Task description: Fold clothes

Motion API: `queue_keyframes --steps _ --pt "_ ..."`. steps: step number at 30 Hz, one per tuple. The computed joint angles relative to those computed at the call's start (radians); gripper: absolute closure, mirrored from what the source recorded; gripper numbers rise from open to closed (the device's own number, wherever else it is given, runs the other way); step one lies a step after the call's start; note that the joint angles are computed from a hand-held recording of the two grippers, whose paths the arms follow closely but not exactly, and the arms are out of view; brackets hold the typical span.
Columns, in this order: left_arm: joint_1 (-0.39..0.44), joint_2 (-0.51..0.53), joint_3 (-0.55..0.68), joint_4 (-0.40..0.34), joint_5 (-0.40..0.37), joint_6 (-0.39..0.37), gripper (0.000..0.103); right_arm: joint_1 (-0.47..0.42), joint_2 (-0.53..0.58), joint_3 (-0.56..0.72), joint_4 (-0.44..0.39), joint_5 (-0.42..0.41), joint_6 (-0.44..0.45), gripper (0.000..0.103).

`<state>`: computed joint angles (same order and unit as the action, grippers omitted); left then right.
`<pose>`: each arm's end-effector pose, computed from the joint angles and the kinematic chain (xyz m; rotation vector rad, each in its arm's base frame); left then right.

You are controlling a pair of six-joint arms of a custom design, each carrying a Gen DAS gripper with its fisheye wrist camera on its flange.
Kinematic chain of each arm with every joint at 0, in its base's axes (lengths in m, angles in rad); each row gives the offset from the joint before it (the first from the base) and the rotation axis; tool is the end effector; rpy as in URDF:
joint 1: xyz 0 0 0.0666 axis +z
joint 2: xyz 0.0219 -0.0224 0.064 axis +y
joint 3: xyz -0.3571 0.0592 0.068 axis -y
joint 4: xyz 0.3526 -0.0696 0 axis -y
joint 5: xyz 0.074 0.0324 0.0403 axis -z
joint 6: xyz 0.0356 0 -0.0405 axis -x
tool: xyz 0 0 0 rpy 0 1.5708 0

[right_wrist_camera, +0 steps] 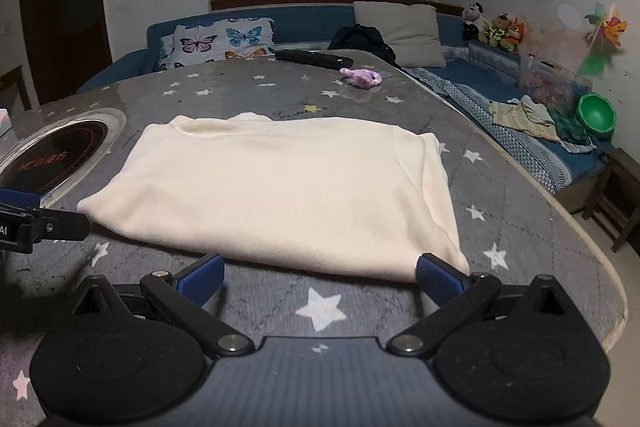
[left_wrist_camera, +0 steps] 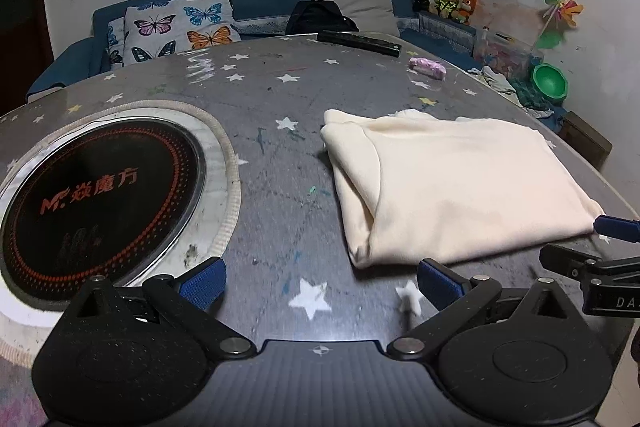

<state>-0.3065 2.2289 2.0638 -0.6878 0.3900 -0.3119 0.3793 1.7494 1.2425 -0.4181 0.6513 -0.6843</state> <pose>0.6747 -0.2281 0.2329 0.8940 2.2180 -0.4686 0.4930 0.1728 0.2169 0.5955 2.1943 -0.2742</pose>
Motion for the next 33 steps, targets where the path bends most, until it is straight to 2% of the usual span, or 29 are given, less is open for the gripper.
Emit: queue_keyframes --steps 9,22,33 --pt "0.011 -0.072 -0.121 0.069 0.021 -0.018 0.000 0.027 0.000 0.012 -0.069 0.030 -0.076 0.000" --pt "0.028 -0.140 -0.242 0.121 0.056 -0.051 0.000 0.080 0.004 0.031 -0.162 0.083 -0.199 0.000" --pt "0.037 -0.191 -0.333 0.176 0.078 -0.072 0.000 0.112 0.009 0.048 -0.224 0.104 -0.249 0.000"
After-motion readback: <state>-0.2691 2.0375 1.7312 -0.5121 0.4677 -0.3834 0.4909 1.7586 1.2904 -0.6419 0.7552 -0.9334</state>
